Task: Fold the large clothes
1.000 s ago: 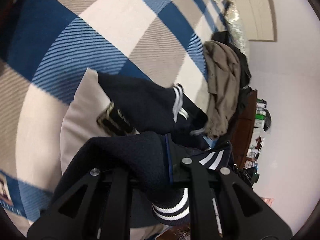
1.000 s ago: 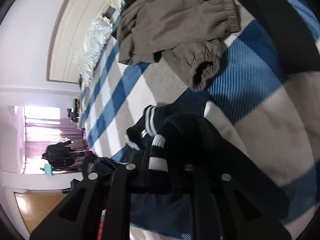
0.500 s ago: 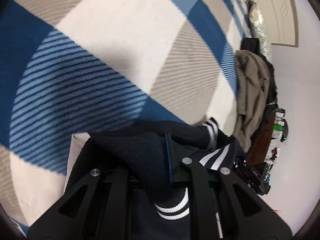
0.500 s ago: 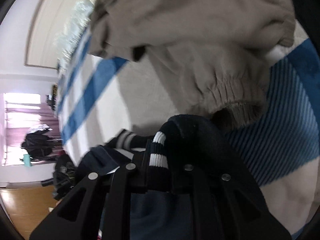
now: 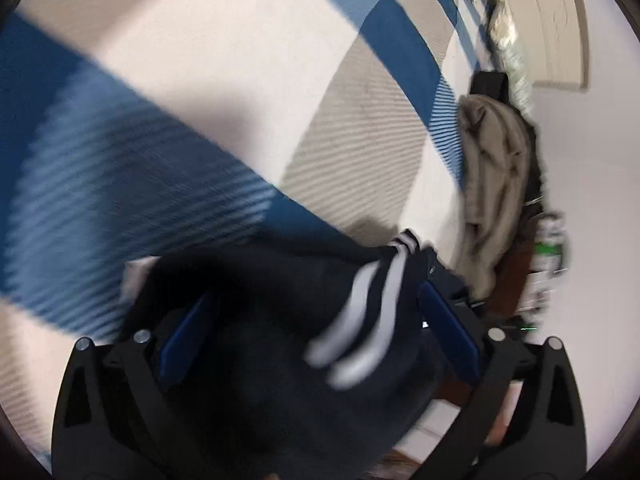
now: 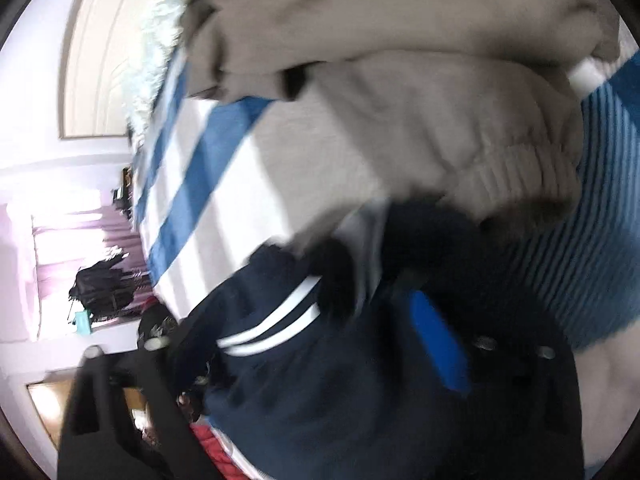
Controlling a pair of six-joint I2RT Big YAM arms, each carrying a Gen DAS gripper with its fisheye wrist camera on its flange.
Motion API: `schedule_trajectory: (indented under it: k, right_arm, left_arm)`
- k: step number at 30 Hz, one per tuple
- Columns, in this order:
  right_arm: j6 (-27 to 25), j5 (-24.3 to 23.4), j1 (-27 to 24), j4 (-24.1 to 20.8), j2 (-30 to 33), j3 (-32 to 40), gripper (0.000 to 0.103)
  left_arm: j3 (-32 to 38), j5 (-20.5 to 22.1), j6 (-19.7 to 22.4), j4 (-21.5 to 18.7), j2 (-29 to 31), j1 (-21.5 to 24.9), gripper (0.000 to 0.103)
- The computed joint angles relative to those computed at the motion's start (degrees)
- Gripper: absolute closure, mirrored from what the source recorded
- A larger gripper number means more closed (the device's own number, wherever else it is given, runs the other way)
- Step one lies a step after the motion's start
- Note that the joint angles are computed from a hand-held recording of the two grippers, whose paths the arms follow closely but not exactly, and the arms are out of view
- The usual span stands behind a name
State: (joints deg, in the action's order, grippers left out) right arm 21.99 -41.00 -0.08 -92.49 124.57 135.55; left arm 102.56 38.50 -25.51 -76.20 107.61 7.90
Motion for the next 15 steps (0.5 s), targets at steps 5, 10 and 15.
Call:
schedule_trajectory:
  k: [5, 10, 15]
  right_arm:
    - [-2.1, -0.3, 0.3, -2.1, -5.8, -0.1, 0.011]
    - [-5.9, 5.5, 4.2, 4.3, -16.9, -11.4, 0.01]
    - [-13.3, 15.7, 10.3, 9.3, -26.3, -25.2, 0.01]
  left_arm:
    - [4.2, -4.5, 5.8, -7.5, -3.6, 0.1, 0.006]
    - [2.0, -16.4, 15.8, -8.1, -11.5, -3.5, 0.006]
    - [-7.7, -18.9, 24.2, -4.7, -19.9, -10.4, 0.006]
